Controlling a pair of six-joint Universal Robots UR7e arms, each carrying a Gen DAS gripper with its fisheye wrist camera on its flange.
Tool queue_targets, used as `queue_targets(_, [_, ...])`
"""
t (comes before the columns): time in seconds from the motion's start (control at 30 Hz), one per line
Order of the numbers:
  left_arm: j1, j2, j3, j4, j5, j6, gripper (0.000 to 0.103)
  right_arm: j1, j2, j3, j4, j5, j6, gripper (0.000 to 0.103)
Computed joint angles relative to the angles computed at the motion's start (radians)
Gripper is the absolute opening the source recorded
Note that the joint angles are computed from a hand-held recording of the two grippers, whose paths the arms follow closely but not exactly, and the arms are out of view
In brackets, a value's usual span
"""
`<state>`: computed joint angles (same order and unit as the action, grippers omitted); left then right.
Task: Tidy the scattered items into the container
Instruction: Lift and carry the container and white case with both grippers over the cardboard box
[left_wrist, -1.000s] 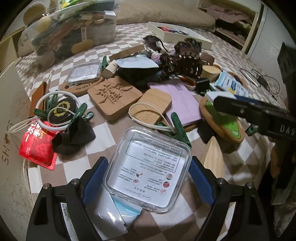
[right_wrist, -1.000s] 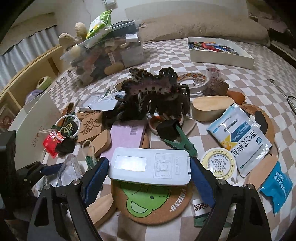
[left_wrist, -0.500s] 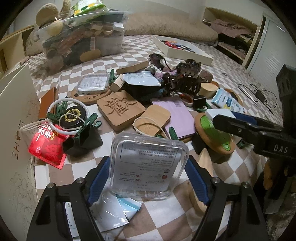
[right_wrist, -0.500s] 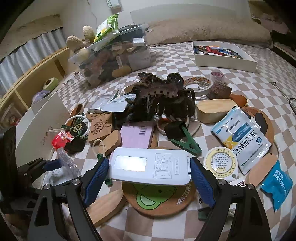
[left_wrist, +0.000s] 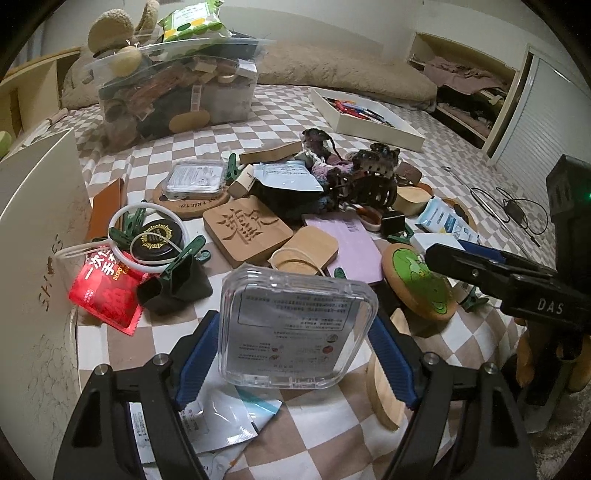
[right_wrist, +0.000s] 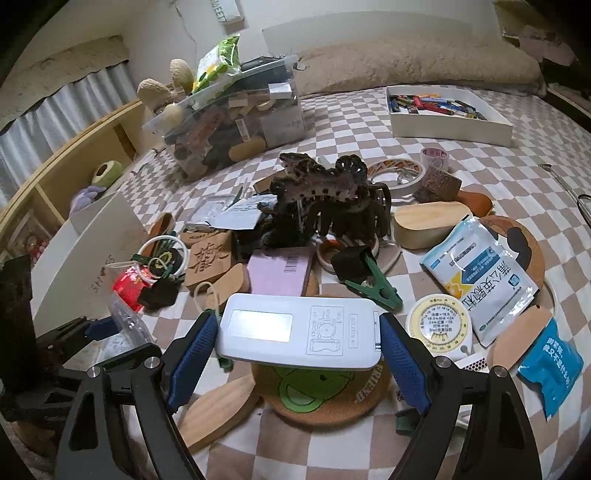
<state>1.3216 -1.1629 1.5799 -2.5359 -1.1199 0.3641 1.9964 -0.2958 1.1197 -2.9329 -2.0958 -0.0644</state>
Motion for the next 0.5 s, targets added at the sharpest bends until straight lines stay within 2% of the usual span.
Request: queue_targets(0.5, [-0.016,-0.066,0.065,-0.055,-0.036,-0.017,0.080,0.024,-0.041,0.100,-0.085,0.013,0.016,0.088])
